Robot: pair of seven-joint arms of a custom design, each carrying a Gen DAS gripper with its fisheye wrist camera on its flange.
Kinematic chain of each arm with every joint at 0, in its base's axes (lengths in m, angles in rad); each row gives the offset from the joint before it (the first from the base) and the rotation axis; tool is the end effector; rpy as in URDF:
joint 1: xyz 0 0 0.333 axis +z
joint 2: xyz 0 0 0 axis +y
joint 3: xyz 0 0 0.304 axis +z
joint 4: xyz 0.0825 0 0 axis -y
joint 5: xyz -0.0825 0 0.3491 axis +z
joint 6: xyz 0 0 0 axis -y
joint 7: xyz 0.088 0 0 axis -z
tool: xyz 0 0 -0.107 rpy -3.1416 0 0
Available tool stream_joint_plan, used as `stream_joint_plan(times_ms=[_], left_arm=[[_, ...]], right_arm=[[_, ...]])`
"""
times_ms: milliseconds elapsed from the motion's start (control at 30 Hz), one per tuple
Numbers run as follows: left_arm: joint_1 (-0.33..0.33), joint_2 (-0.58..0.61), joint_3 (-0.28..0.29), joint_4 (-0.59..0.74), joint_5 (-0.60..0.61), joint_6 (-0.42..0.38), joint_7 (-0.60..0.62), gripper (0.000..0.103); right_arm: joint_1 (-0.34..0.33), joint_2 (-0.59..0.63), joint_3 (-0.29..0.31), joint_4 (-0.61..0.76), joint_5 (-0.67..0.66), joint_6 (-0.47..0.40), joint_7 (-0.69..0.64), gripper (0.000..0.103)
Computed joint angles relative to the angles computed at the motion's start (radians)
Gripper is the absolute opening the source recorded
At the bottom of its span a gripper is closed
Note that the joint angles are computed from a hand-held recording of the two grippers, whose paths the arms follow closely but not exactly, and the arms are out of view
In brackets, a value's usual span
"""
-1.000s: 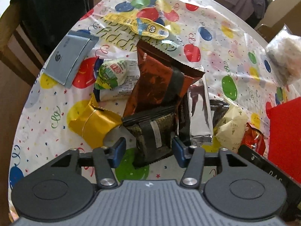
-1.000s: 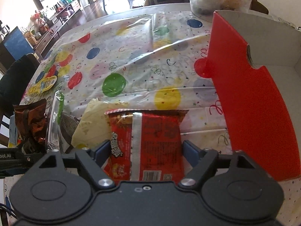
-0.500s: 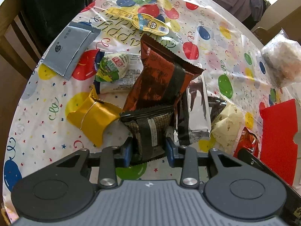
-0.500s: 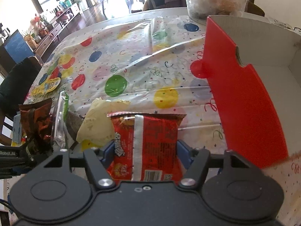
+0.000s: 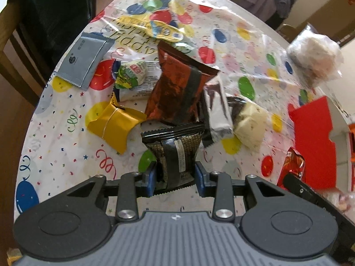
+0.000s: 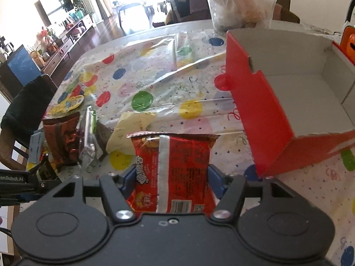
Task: Organize snacks
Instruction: 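Carry both snacks into the red box and open both tools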
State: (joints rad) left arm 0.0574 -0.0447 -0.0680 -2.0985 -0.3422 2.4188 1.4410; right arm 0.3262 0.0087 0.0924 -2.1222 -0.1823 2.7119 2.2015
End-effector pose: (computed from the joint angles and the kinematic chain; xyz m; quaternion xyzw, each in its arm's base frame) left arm 0.5368 -0.0077 0.4830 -0.7946 0.5649 -0.2220 0.0174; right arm 0.5061 0.2320 0.4791 -0.6526 0.6994 -0.1312 0.2603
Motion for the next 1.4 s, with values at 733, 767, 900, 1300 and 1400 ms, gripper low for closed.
stream_joint_plan(times_ms=[733,767,900,1300,1400], left_arm=[[-0.085,-0.022,-0.027,0.206,-0.075,-0.134,0.269,0.034],[-0.091,-0.004,-0.035,0.235,-0.067,-0.143,0.265,0.034],[-0.117,0.062,-0.069,0.334,-0.037,-0.163,0.236,0.034],[-0.245,0.306,-0.146,0.645,0.154,-0.187,0.021,0.034],[-0.282,0.386,-0.151,0.754,0.207,-0.222,-0.035,0.034]], right_arm=[[-0.112,-0.225,0.028,-0.075,-0.194,-0.017,0.026,0.065],[-0.12,-0.226,0.023,-0.074,-0.195,-0.017,0.018,0.065],[-0.151,-0.224,0.002,-0.07,-0.195,-0.01,-0.021,0.065],[-0.199,-0.156,-0.128,-0.019,0.069,-0.001,-0.414,0.065],[-0.215,-0.135,-0.144,0.004,0.14,-0.017,-0.533,0.065]])
